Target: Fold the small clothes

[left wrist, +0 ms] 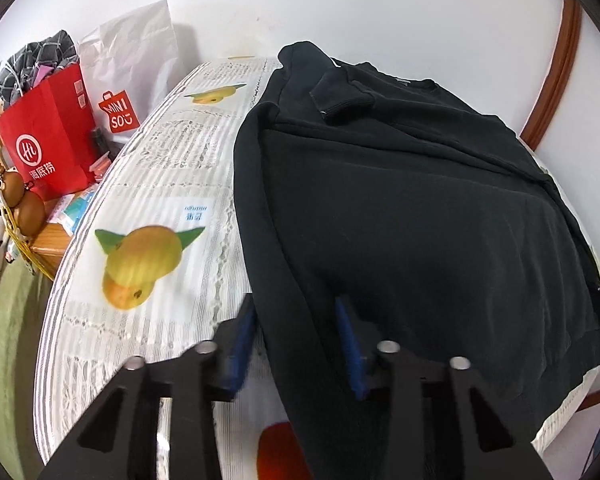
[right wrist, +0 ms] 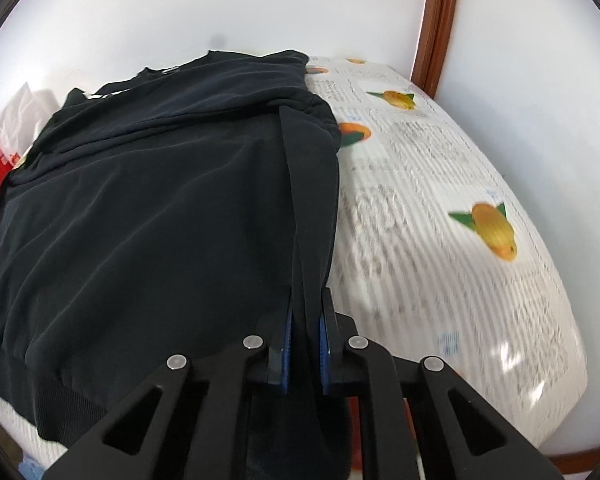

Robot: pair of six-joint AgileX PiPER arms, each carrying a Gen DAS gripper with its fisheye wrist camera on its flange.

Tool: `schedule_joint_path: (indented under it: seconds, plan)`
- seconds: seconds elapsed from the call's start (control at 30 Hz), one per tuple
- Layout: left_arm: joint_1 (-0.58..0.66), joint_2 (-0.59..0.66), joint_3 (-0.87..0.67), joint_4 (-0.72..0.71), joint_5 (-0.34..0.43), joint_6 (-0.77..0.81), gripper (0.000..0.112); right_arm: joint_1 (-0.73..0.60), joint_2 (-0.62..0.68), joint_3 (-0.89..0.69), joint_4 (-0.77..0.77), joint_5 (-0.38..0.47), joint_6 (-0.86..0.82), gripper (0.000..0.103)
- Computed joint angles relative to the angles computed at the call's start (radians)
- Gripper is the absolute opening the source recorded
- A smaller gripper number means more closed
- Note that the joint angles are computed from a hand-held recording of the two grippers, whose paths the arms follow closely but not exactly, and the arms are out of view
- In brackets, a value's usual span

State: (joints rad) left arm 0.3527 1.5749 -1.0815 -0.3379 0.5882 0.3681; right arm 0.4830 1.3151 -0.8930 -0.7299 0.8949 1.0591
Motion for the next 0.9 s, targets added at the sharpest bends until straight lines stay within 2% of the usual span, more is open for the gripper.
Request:
schedule_joint_path:
  seconds: [0.13, 0.23, 0.33, 0.43, 0.5, 0.57, 0.63, 0.73, 0.83, 0.9]
  plan:
    - [0.052, -0.022, 0.030, -0.107, 0.039, 0.120, 0.026, 0.064, -0.059, 0.051, -0.003, 0.039, 0.038, 0.011]
    - [0.081, -0.034, 0.058, -0.175, 0.033, 0.201, 0.026, 0.085, -0.087, 0.078, -0.008, 0.038, 0.082, 0.015]
    - [0.091, -0.025, 0.065, -0.219, 0.016, 0.236, 0.026, 0.029, -0.086, 0.074, 0.027, -0.013, 0.072, 0.021]
    - [0.084, -0.010, 0.061, -0.234, -0.010, 0.246, 0.026, -0.016, -0.078, 0.071, 0.043, -0.080, 0.068, 0.034]
    - [0.074, 0.003, 0.051, -0.231, -0.024, 0.226, 0.026, -0.010, -0.056, 0.061, 0.012, -0.086, 0.097, 0.044]
    - [0.058, 0.004, 0.045, -0.215, -0.033, 0.195, 0.028, 0.017, -0.023, 0.048, -0.035, -0.065, 0.128, 0.048]
    - [0.047, 0.014, 0.032, -0.199, -0.036, 0.170, 0.031, 0.048, -0.011, 0.050, -0.080, -0.041, 0.171, 0.048]
    - [0.027, 0.010, 0.024, -0.158, -0.023, 0.156, 0.036, 0.048, -0.035, 0.076, -0.085, -0.054, 0.186, 0.049]
    - [-0.009, -0.010, 0.054, -0.078, -0.071, 0.095, 0.036, 0.113, -0.036, 0.096, -0.135, -0.006, 0.245, 0.048]
    - [-0.046, -0.029, 0.078, 0.020, -0.103, 0.013, 0.037, 0.147, -0.037, 0.105, -0.153, 0.015, 0.272, 0.041]
